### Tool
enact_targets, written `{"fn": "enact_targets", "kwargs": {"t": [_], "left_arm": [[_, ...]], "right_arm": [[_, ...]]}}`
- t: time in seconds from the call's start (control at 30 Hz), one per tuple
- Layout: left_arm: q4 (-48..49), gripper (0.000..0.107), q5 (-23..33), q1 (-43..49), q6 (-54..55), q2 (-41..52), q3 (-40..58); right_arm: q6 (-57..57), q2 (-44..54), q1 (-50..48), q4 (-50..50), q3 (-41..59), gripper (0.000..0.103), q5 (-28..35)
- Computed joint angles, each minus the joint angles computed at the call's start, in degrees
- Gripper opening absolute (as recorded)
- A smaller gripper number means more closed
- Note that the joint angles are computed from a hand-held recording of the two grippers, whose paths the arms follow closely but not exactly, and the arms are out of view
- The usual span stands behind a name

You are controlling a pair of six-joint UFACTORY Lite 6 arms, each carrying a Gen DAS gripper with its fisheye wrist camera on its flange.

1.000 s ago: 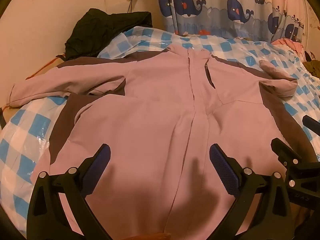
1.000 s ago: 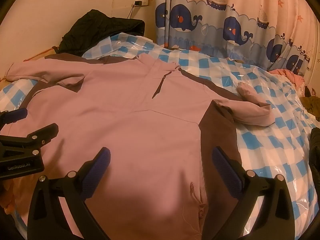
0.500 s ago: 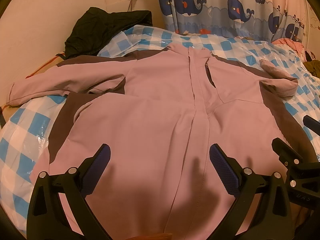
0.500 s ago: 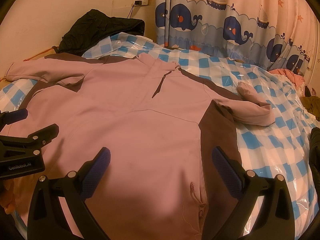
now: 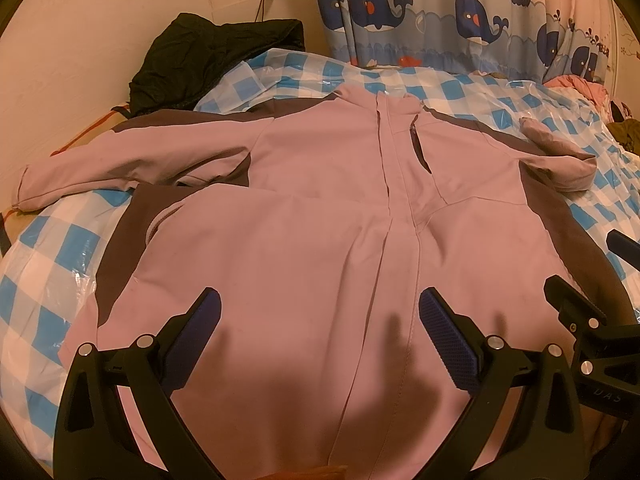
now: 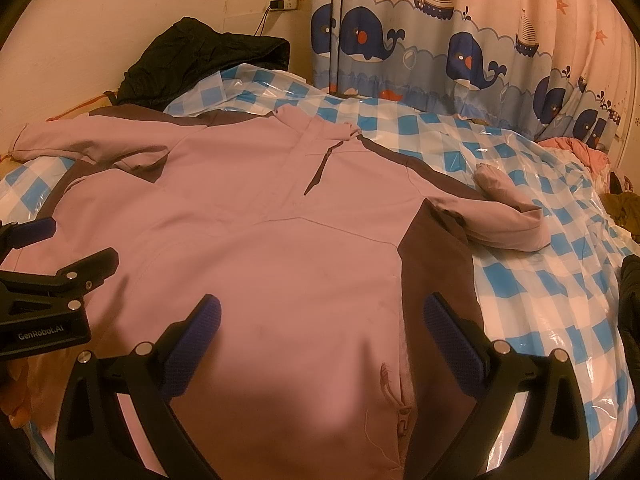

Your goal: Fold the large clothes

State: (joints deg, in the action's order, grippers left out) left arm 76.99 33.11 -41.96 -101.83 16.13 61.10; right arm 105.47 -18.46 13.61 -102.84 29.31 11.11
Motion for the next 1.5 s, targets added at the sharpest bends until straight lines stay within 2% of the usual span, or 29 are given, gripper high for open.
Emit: {"fn": "enact_targets", "kwargs": {"t": [0.87,1.4,1.5], "left_arm": [[3.43,0.095,-0.29,-0.53,-4.86,1.72,-1.53],[2.61,0.095,-1.63,0.39,-5.49,2.49,-1.25],[-0.40,0.095,-2.50,1.11,-3.02,3.06,-0.01]], "right_arm": [[1.63,0.56,-0.03,-1.63,0.04,0.098,0.06],[2.69,0.82,-0.25,-2.66,0.09,0.098,-0.15],[2.69,0.85,-0.30,-2.67,0.09,0.098,-0.20]]}}
